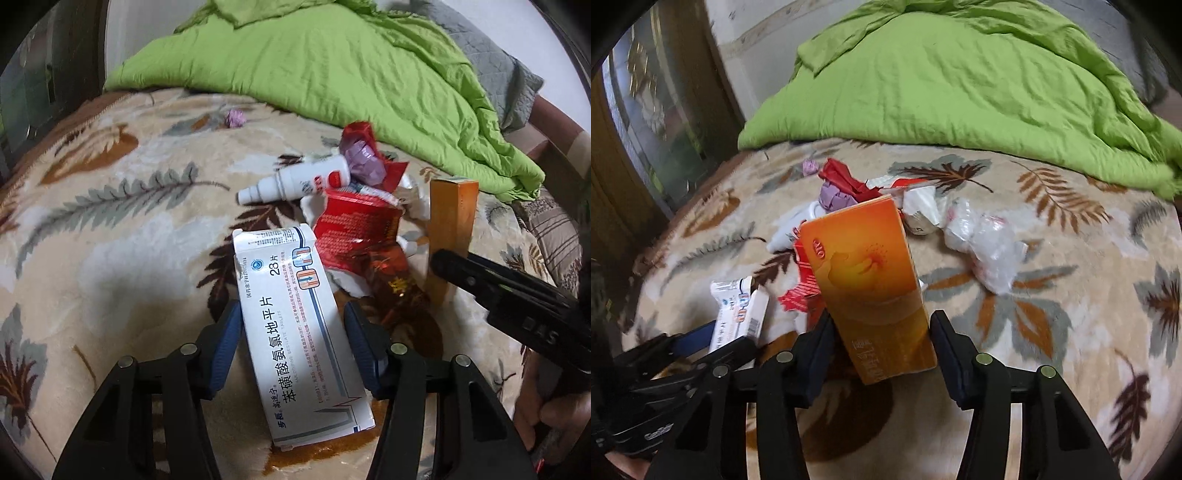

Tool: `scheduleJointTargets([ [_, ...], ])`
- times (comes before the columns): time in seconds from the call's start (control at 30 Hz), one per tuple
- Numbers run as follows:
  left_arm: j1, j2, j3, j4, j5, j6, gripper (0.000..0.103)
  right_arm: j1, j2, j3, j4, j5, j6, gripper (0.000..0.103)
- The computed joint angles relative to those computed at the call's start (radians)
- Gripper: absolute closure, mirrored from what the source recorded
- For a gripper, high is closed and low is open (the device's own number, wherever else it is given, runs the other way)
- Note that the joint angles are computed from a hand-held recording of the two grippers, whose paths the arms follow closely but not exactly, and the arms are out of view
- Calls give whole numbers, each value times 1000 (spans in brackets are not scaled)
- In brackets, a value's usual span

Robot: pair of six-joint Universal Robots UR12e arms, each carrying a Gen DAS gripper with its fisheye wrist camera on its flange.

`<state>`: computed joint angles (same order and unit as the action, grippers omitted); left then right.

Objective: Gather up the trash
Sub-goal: 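Grasp the white medicine box with the left tool while the right tool grasps the orange box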

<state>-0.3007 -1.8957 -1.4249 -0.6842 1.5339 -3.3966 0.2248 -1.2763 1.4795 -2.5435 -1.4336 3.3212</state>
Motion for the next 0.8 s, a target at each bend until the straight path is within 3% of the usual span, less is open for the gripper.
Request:
scheduleJointTargets([
  [0.17, -14, 17, -25, 80, 28, 36, 48, 0, -63, 86, -95, 1, 92, 53],
  [0.2, -17, 20, -30, 97, 32, 43, 48, 2, -76, 104, -115, -2, 105, 77],
  [0.23, -21, 21, -32, 107, 39, 49, 48, 4, -81, 110, -108, -7, 108, 82],
  [0.4, -32, 27, -40, 138, 57, 76, 48, -10, -102, 135, -89, 16, 161, 82],
  [0.47, -33, 29, -41, 135, 59, 77, 48, -16, -110, 141, -91, 19, 163, 77],
  [0.53, -35, 29, -41, 140, 65, 72, 48, -22, -115, 139, -68, 35, 171, 51],
  [0.57, -35, 30, -43, 145, 67, 70, 48, -24, -116, 142, -68, 42, 174, 47],
  [0.8, -28, 35, -48, 141, 51, 70, 48, -34, -115, 141, -9, 14, 268, 45],
])
